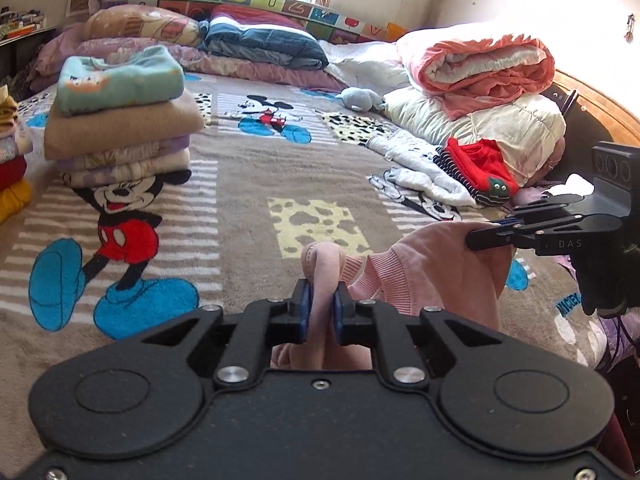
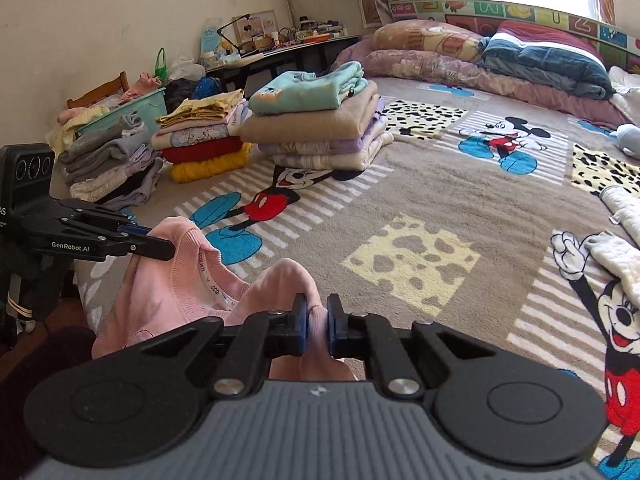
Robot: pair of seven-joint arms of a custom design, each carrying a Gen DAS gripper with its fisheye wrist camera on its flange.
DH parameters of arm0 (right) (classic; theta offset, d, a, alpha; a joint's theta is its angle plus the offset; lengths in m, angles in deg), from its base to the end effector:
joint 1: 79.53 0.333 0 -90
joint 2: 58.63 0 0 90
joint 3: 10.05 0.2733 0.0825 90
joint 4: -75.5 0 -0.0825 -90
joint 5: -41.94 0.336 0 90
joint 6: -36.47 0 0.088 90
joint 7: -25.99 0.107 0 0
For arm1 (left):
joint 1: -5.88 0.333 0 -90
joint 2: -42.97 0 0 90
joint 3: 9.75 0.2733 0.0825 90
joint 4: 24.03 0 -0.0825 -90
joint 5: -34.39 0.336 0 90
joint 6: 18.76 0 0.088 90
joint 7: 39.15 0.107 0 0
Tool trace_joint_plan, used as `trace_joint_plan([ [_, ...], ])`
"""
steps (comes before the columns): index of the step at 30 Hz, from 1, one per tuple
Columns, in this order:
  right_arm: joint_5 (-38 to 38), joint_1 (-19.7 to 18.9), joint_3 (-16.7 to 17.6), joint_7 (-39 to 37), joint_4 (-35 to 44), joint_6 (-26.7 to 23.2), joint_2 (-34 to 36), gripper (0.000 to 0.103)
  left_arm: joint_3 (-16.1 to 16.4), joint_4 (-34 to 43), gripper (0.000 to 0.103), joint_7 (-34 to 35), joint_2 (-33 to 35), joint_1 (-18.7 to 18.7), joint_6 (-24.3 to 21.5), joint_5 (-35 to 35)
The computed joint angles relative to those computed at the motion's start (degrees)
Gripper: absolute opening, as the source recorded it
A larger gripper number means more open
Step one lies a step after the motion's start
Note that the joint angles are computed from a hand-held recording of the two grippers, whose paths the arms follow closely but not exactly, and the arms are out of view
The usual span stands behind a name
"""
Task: Fold clothes
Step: 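Lift the sweatshirt with both grippers and shake it out above the bed, then lay the sweatshirt flat on the blanket and open both grippers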
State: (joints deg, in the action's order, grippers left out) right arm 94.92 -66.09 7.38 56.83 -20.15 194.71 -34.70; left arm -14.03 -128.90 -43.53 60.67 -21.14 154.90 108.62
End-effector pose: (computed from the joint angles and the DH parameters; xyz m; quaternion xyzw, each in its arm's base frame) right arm 0.5835 0.2786 0.4184 -0.8181 0.3614 -0.0703 0.4418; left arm 0.4755 -0.3697 0.4139 -0.5859 0.6616 -0.4280 0.1894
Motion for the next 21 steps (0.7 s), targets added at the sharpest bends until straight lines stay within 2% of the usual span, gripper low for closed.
trace_joint_plan([
  [5,3.22,-0.25,0.23,-2.08,-2.06,4.1,-4.14,0.012,-0.92,3.84,0.009,4.68,-0.61,0.03,-2.43,-3.13],
  [9,4.67,0.04,-0.44,-2.64,-0.23,5.68,-4.85,0.012,-1.19,8.08,0.009,9.39,0.2,-0.08,-4.87,-6.73],
  [16,0.36,0.21,-1.69,2.04,7.43,6.89,-1.83,0.012,-0.79,20.41,0.009,23.11,5.76,-1.17,-10.23,-16.48],
  [21,-6.37,-0.11,-2.31,8.04,16.09,6.25,2.91,0.011,1.32,33.82,0.009,32.91,13.35,-3.18,-15.71,-22.49],
])
